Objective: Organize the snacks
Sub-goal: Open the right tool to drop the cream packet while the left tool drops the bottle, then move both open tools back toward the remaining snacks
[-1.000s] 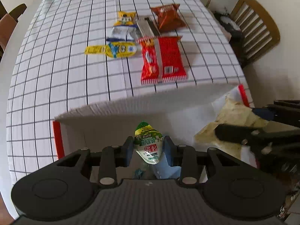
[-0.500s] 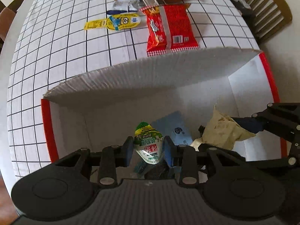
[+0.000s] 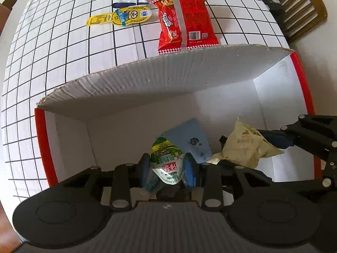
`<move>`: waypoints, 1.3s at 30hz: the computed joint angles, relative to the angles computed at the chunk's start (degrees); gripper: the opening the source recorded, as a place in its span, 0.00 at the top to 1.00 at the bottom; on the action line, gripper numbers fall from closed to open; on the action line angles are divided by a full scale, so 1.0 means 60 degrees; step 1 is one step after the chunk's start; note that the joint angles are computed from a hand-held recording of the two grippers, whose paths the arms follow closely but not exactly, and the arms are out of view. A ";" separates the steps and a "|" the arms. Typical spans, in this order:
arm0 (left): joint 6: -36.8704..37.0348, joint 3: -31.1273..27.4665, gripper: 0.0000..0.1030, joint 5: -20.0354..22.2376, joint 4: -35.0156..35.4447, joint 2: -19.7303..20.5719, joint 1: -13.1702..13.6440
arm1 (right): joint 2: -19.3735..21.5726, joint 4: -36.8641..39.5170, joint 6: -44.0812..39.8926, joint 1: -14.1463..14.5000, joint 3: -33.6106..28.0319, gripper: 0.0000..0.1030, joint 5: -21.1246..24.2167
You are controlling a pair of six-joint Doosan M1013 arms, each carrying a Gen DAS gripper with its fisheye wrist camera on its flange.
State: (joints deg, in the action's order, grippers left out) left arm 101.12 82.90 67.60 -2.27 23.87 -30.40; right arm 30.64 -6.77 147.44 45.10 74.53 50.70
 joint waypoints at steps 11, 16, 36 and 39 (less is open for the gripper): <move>0.0159 0.0163 0.63 -0.0506 -0.0248 -0.0321 0.0085 | -0.0290 -0.0436 0.0491 0.0047 0.0217 0.39 -0.0415; 0.0334 0.0256 0.55 -0.0879 -0.0422 -0.0527 0.0120 | -0.0493 -0.0789 0.0723 0.0095 0.0324 0.33 -0.0529; 0.1079 -0.0069 0.23 -0.2453 -0.1795 -0.0919 0.0642 | -0.1015 -0.2790 0.1981 0.0028 0.0289 0.09 -0.0584; 0.1084 -0.0339 0.22 -0.2578 -0.1840 -0.0799 0.0737 | -0.0967 -0.2857 0.2078 -0.0111 0.0172 0.08 -0.0479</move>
State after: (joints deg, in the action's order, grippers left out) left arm 107.62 80.86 52.13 -13.31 19.07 -25.98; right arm 24.84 -23.91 159.91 44.43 75.56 47.83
